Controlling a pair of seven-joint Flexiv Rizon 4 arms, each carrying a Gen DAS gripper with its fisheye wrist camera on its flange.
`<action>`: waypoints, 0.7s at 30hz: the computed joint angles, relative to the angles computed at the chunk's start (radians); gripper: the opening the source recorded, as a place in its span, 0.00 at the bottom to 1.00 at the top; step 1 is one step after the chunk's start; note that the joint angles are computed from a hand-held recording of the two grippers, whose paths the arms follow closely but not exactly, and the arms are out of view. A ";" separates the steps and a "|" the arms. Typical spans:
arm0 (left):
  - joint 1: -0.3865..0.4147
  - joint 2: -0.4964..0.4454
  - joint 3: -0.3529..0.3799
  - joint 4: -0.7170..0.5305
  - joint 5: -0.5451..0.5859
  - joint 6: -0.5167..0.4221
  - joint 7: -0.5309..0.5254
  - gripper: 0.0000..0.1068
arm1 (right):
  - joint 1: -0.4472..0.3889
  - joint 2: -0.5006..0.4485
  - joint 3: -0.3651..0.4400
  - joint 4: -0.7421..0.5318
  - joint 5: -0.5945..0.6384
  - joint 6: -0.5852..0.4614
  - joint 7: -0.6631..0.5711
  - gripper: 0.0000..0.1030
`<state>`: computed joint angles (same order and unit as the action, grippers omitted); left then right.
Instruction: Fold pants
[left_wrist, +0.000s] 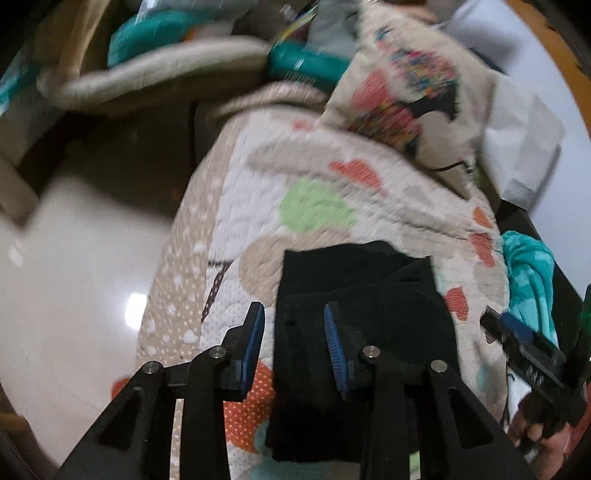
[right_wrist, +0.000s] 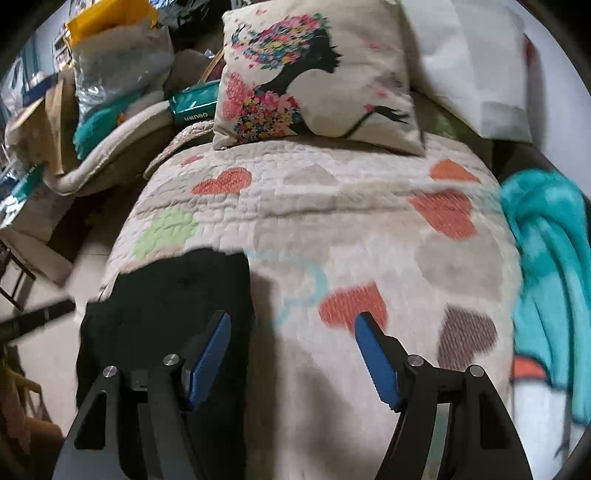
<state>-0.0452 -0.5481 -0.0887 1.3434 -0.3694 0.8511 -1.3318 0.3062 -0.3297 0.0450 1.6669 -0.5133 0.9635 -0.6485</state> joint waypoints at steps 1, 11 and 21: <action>-0.007 0.028 -0.002 0.044 0.002 0.056 0.015 0.34 | 0.000 0.033 -0.002 0.049 -0.012 0.024 0.028 0.73; -0.064 0.147 0.020 0.256 0.106 0.222 0.043 0.41 | -0.024 0.083 0.028 0.209 0.008 0.183 0.170 0.76; -0.060 0.143 0.008 0.254 0.072 0.216 0.078 0.42 | -0.007 0.090 -0.015 0.236 -0.171 0.208 0.278 0.76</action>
<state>-0.1047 -0.4048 -0.0809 1.5970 -0.2970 1.0671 -1.2541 0.2988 -0.2398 0.0295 1.9029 -0.6840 1.1711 -0.3709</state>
